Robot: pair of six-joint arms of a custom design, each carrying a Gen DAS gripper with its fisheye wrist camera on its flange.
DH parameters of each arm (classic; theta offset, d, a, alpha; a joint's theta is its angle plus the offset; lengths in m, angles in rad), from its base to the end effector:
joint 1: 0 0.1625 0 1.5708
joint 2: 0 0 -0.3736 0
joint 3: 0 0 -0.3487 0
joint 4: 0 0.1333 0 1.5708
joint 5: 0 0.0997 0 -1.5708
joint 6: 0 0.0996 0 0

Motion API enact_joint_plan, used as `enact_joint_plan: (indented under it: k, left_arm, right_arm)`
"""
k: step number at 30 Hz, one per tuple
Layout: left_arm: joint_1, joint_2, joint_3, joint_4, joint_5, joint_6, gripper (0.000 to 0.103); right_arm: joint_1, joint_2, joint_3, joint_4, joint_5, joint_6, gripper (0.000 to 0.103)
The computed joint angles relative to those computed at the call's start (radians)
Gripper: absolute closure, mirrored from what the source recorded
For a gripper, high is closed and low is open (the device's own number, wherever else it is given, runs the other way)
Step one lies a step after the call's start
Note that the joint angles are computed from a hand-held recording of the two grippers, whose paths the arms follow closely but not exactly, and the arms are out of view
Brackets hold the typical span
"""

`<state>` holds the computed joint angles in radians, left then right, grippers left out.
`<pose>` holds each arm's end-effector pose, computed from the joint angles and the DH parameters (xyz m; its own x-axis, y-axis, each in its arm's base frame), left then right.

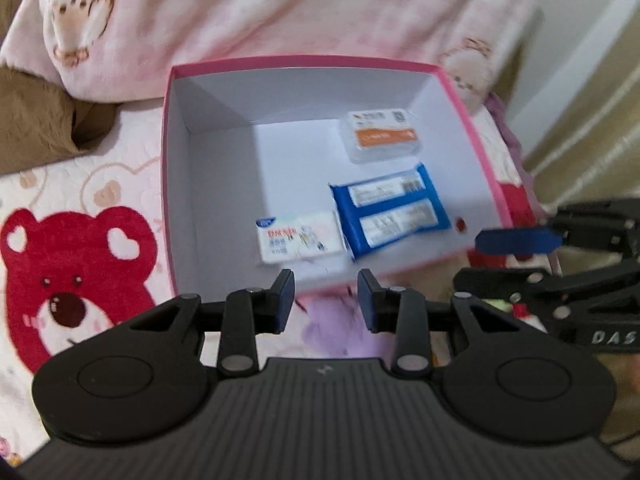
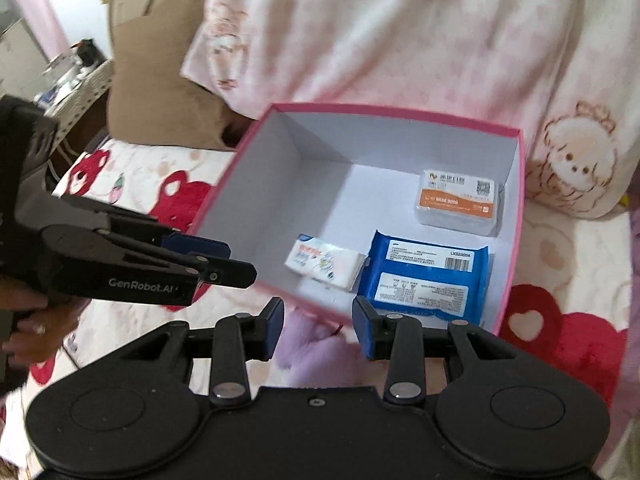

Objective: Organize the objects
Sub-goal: 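Raise the left gripper out of the box toward the foundation bottle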

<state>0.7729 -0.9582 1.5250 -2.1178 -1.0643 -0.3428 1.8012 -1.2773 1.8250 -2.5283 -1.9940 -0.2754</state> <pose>-0.3077 -0.5538 0.1919 -0.8091 0.3613 -0.4635 0.4712 0.8701 -0.1444 0.2118 -0.4982 0.2950 -0.8332 -0.2899 0.4708 -0.4531 0.8460 -0.2810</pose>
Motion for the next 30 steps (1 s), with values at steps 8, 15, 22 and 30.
enact_joint_plan:
  k: [8,15,22,30]
  left_arm:
    - [-0.097,-0.11,0.041,0.111,-0.009,0.012,0.066]
    - [-0.158,-0.187,0.104,0.155,-0.033,0.003,0.062]
    - [-0.189,-0.252,0.214,0.123,-0.085,-0.014,0.062]
    - [-0.193,-0.269,0.324,0.07,-0.111,-0.041,0.062]
  right_arm:
    - [0.101,-0.133,0.065,0.085,-0.016,-0.064,0.059]
    - [0.18,-0.235,0.15,0.143,-0.042,-0.107,0.057]
    - [0.221,-0.311,0.25,0.173,-0.055,-0.15,0.056]
    - [0.223,-0.346,0.355,0.141,-0.077,-0.22,0.055]
